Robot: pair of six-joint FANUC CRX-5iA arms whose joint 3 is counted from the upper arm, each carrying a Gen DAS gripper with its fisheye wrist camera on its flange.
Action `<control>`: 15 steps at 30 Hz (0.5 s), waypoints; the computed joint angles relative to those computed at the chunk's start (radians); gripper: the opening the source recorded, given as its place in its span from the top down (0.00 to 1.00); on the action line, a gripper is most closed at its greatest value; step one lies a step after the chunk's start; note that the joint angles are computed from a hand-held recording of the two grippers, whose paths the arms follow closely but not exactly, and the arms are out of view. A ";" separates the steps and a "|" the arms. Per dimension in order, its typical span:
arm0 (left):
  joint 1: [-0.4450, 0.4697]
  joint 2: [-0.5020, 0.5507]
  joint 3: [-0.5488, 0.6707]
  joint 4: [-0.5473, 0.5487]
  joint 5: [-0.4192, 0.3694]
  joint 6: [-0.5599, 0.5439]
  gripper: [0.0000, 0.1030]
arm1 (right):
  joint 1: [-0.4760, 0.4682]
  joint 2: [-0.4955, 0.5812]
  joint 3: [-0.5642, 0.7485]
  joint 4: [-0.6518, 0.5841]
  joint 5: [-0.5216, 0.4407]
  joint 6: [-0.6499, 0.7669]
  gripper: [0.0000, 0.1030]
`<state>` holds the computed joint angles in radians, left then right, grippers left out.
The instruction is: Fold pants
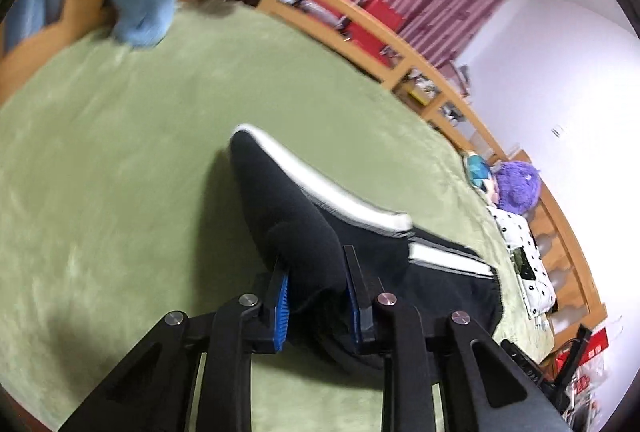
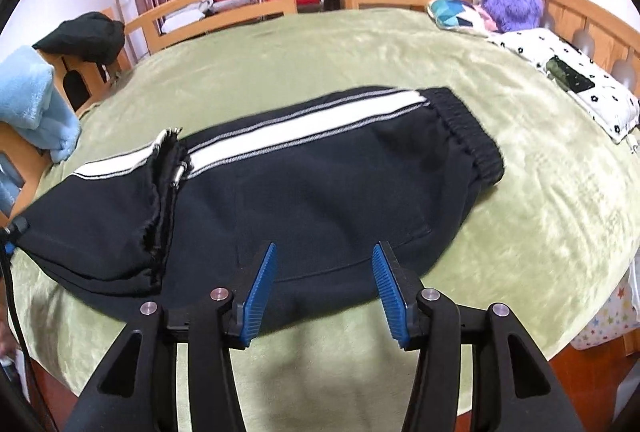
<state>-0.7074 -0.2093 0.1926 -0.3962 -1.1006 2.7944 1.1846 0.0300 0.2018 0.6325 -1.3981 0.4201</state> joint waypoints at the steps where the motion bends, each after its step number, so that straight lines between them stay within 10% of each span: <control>1: -0.012 0.023 0.043 -0.012 -0.019 -0.016 0.80 | -0.005 -0.008 -0.005 0.001 0.007 0.003 0.52; 15: -0.172 0.419 0.670 -0.128 -0.239 -0.275 0.83 | -0.100 -0.117 -0.127 -0.018 0.071 -0.040 0.52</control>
